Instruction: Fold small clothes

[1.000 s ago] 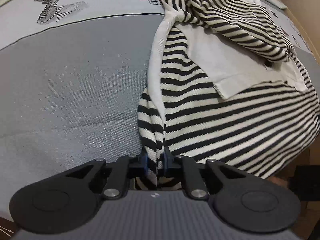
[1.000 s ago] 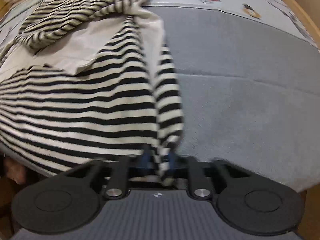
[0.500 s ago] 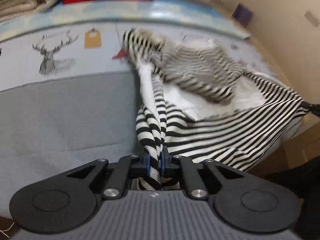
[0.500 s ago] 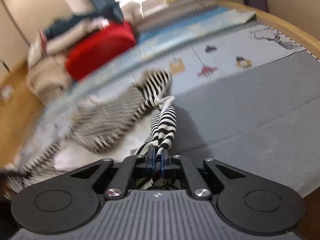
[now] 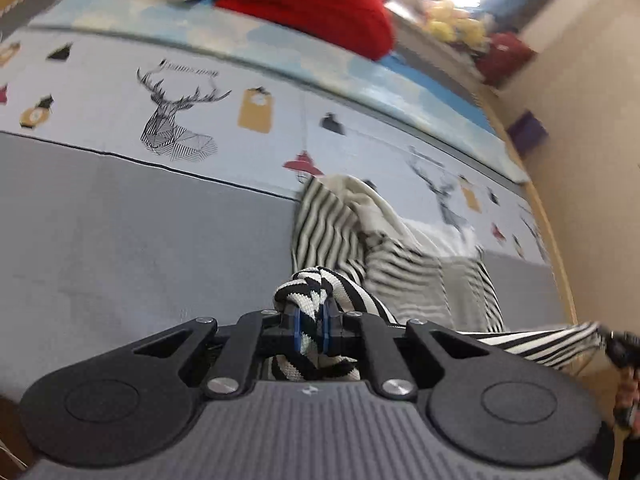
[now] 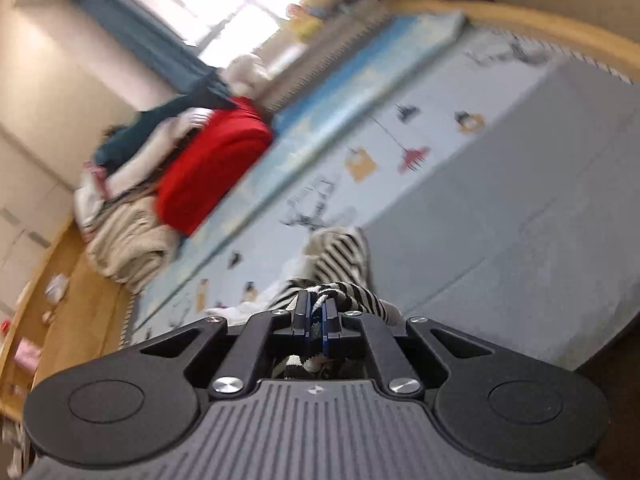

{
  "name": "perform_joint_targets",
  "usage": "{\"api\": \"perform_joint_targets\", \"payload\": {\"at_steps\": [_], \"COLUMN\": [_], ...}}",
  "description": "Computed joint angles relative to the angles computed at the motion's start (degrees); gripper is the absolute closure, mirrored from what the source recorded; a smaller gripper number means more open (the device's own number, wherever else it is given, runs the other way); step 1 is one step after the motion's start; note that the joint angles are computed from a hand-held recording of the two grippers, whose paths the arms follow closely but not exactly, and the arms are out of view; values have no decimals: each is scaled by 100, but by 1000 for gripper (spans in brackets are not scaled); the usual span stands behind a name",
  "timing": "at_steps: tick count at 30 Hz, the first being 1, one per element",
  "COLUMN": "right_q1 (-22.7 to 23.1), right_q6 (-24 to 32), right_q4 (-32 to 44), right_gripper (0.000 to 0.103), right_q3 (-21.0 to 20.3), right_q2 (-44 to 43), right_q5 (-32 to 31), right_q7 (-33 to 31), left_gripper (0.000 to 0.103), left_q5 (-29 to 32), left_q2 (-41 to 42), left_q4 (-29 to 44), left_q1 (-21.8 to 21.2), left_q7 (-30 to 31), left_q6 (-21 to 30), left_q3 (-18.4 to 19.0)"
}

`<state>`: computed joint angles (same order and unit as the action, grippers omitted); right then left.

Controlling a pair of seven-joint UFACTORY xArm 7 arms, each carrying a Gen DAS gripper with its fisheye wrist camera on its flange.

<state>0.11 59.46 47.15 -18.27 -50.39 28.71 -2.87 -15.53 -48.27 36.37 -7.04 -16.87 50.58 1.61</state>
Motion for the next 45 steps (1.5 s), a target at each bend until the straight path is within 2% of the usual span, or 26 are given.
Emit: {"api": "perform_joint_targets", "payload": {"at_steps": [2,5,7,8,9,10,11,12,13,15,17,19,23,25,28,33,35,36,37,38,39,40,42,45], "right_q1": [54,171,130,95,74,33,-248,-289,-90,-95,-32,-21,22,25,53,92,117,127,136,148,147,138,80,-39], "right_q6": [-220,-895,-1425,-1787,-2164,-2501,-2758,-2916,-3015,-2829,-2936,-2944,-2193,-1830,-1611,-1611,-1578,-1566,-1543,-1492,-1399,-1353,-1464,-2498], "right_q4": [267,811,1173,1340,1465,1523,1523,1508,1477,1567,1587,1610,1790,1864,1948,2039,2131,2164,2212,2287,2396,2465,2574,2432], "right_gripper": [98,98,98,95,94,88,82,81,79,77,72,60,58,58,58,58,59,60,73,90,94,98,99,100], "right_q3": [137,421,705,853,989,1133,1481,1592,1468,1508,1492,1532,1504,1561,1672,1822,1873,1897,1915,1929,1930,1929,1920,1909], "right_q2": [669,1943,2775,3223,3619,3924,4148,4286,4370,4489,4494,4470,4520,4591,4733,4985,5133,5187,5241,5303,5380,5410,5412,5233], "right_q5": [32,255,312,363,384,165,-61,-236,-317,-337,135,83,388,295,196,-78,-224,-249,-324,-453,-569,-608,-424,700], "right_q7": [240,587,924,1171,1315,1672,2048,2183,2079,1986,1466,1204,620,448,361,792,904,902,968,1121,1290,1435,1515,1247], "left_gripper": [93,90,79,75,75,73,68,64,64,56,55,55,49,49,49,49,50,57,64,90,103,103,103,103], "left_q5": [-98,-336,-763,-789,-796,-843,-894,-830,-599,-314,-612,-838,-704,-650,-738,-987,-839,-735,-652,-595,-581,-503,-184,-376], "left_q2": [1021,2579,3404,3773,3997,4128,4183,4200,4205,4182,4221,4241,4264,4335,4393,4565,4758,4841,4913,4980,5039,5041,4960,4874], "left_q4": [395,1166,1582,1773,1914,1991,2015,2034,2063,2050,2079,2111,2208,2257,2235,2281,2441,2523,2595,2676,2768,2805,2801,2670], "left_q1": [22,84,155,229,301,358,389,417,457,504,465,440,375,352,354,371,361,357,353,351,355,354,351,411], "left_q7": [-3,-74,-283,-358,-458,-564,-519,-418,-451,-493,-102,227,549,573,486,238,134,66,15,28,117,116,-85,-223], "left_q6": [-443,-1005,-1263,-1391,-1365,-1316,-1318,-1322,-1299,-1388,-1335,-1164,-763,-597,-535,-719,-659,-609,-589,-565,-540,-617,-1091,-2210], "left_q3": [105,212,274,235,190,146,104,57,-5,-80,-48,-46,-155,-197,-215,-226,-269,-289,-308,-323,-334,-344,-337,-293]}}
